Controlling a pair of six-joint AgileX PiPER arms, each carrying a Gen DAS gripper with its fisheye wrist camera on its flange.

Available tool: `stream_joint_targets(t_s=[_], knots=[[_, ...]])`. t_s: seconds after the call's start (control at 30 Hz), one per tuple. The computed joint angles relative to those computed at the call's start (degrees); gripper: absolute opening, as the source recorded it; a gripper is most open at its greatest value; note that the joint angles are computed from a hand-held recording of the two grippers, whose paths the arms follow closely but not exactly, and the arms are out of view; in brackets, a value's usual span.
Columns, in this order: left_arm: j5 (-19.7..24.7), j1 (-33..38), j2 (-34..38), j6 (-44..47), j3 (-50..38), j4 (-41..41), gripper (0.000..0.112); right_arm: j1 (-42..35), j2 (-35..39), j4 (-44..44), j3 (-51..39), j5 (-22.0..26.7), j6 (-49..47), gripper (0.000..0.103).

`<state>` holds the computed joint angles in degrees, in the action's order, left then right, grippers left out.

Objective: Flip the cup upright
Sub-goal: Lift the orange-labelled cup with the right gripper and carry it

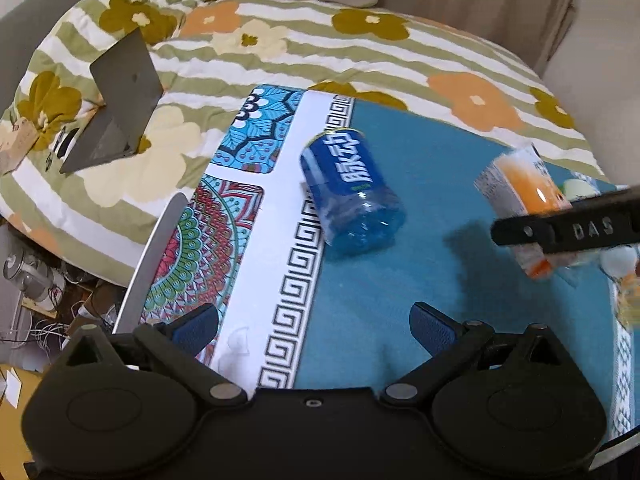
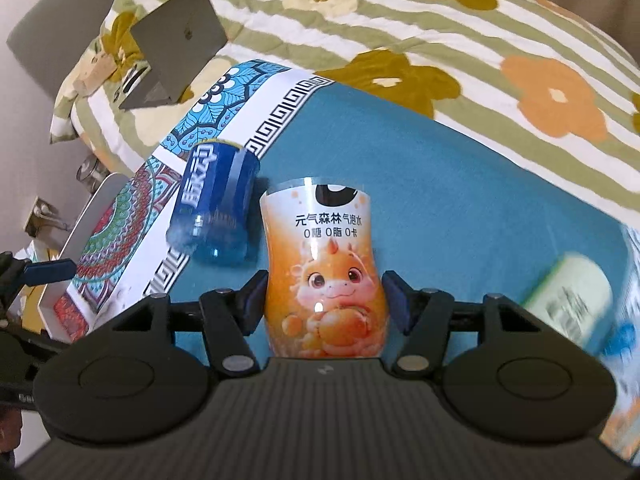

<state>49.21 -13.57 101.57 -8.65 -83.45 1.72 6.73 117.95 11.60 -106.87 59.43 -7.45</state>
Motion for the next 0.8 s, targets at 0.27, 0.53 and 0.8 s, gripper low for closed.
stream_joint_targets(t_s=[0.27,0.53,0.8], knots=[[-2.98,-3.32,-6.71,1.09,8.7,0.6,0.103,0.27,-16.84,-3.78,24.86,-9.04,8.66,0.076],[-4.7,-5.96,-9.31,0.77,13.63,1.03,0.103,3.02,-24.4,-11.96,40.74,-17.39,26.27,0.076],[-5.52,-6.99,-8.93,0.7,14.73,2.1,0.103,3.96,-22.57,-15.55,45.66,-22.84,36.26,0.076]])
